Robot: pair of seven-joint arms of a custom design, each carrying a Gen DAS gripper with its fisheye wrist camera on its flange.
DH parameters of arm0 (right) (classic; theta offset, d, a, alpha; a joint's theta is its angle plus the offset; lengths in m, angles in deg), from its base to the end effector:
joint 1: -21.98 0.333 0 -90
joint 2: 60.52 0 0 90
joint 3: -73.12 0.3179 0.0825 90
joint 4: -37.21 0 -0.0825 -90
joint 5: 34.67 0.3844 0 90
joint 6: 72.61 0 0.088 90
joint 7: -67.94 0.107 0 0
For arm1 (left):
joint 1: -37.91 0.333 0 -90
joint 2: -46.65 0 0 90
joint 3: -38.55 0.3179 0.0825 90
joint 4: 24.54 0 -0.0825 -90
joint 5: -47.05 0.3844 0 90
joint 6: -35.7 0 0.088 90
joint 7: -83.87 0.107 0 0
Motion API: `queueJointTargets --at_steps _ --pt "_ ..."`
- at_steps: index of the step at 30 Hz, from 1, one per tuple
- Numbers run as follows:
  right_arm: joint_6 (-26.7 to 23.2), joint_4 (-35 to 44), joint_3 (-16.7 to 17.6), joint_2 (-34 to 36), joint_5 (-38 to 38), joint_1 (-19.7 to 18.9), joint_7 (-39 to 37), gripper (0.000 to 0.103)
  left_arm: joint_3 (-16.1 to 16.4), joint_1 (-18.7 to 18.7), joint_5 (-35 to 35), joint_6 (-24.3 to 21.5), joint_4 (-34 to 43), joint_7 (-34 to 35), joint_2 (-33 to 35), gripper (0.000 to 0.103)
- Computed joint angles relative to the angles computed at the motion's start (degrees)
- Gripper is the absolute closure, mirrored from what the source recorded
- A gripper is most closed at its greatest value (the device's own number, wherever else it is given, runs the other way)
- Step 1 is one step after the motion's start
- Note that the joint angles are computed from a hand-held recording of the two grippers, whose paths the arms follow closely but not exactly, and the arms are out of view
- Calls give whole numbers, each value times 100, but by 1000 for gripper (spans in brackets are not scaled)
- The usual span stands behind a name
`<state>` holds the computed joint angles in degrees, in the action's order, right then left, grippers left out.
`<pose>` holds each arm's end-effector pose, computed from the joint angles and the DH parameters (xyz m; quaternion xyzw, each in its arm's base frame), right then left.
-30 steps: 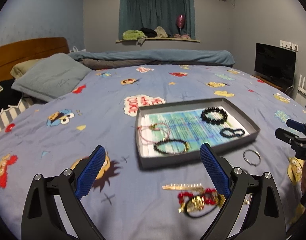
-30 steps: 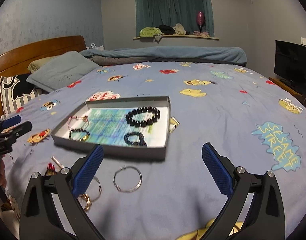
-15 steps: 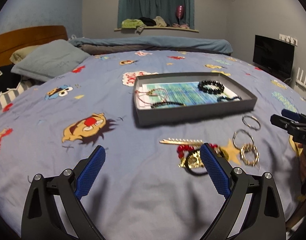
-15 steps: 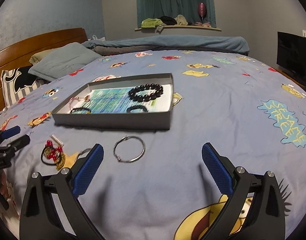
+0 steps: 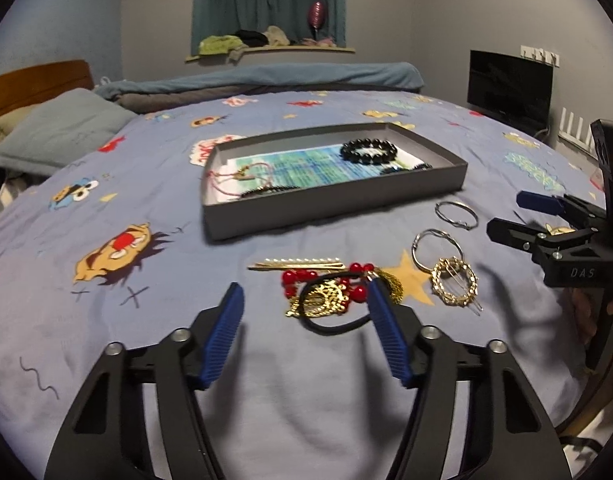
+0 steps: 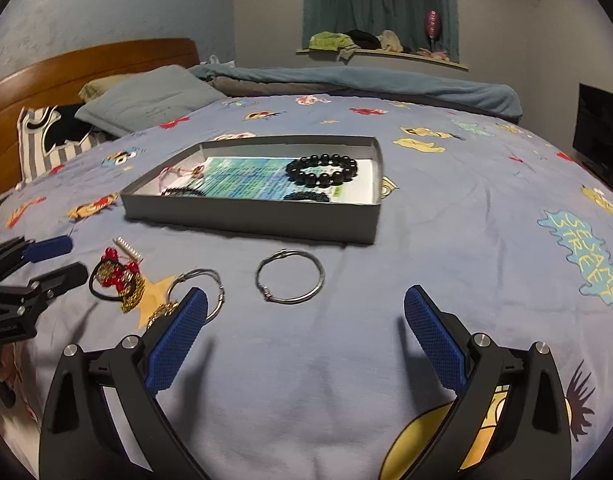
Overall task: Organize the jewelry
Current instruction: 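Move both tools back over the remaining jewelry pile, then grasp the black hair tie with the left tool while the right tool grasps the silver hoop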
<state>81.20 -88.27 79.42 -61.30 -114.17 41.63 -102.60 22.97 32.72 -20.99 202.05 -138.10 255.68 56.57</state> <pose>0.4856 0.2712 0.4289 -0.5863 0.6667 -0.3395 0.3108 0.6000 -0.1599 0.4398 -0.3790 0.8084 -0.4032 0.2009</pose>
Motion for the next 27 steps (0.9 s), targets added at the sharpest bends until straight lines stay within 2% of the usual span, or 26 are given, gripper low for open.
queueJointTargets --at_steps 5,7,13,16,19,21,24,27 --pt "23 53 -1 60 42 23 -220 6 44 -14 446 -162 27 -394 66 69" --pt "47 55 -11 67 58 25 -252 6 30 -18 529 -133 30 -439 90 76" --pt "115 50 -31 70 34 16 -234 7 42 -20 1103 -70 104 -1050 225 85" --pt "91 60 -27 77 31 21 -251 8 -17 33 1221 -51 136 -1120 270 87" --pt "26 77 -28 97 77 26 -246 14 -52 -1 1449 158 74 -1163 276 99" --pt "19 102 -44 122 108 17 -215 17 -166 52 1376 311 23 -963 255 100" --pt "117 199 -88 219 171 -10 -179 24 -377 221 814 411 37 -429 209 100" --pt "108 389 -109 420 500 6 -601 30 -380 245 396 373 82 -107 172 100"
